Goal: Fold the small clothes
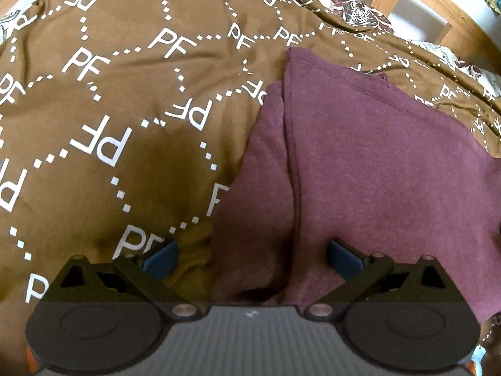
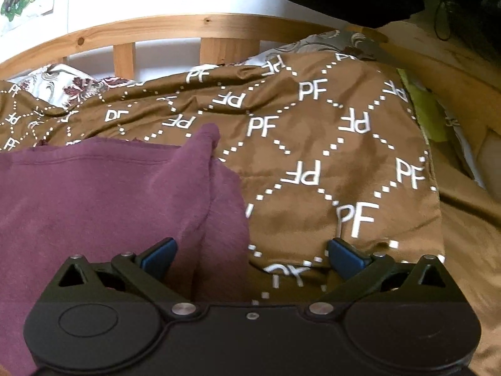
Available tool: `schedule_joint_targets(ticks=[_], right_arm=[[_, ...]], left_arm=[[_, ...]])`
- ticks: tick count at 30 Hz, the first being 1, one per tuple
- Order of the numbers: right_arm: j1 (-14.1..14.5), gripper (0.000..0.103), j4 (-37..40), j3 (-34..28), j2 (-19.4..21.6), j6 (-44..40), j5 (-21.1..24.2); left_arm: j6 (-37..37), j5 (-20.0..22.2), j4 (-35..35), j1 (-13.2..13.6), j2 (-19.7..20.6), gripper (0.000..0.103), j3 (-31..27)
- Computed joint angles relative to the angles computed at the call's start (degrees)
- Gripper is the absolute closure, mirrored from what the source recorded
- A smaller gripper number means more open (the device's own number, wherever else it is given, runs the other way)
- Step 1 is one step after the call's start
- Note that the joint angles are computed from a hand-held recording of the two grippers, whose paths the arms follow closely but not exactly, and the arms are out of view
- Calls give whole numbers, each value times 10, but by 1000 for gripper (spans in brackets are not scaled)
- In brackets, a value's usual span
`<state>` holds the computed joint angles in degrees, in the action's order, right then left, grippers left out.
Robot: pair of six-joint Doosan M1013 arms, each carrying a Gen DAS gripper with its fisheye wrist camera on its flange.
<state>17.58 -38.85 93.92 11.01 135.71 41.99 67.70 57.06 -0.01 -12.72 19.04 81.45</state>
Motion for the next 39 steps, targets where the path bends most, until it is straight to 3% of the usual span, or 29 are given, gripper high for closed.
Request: schedule_joint_targets(ticks=[14,19,39], right_arm=[[14,1,-24,7,-20,54,48],[10,1,19,3,-18,30,62],[9,1,22,4,-14,25,62]], left_arm=[[-1,4,0,1,-2,0,0],[-3,3,5,0,-2,0,1],[7,8,-20,9,0,0,-2]])
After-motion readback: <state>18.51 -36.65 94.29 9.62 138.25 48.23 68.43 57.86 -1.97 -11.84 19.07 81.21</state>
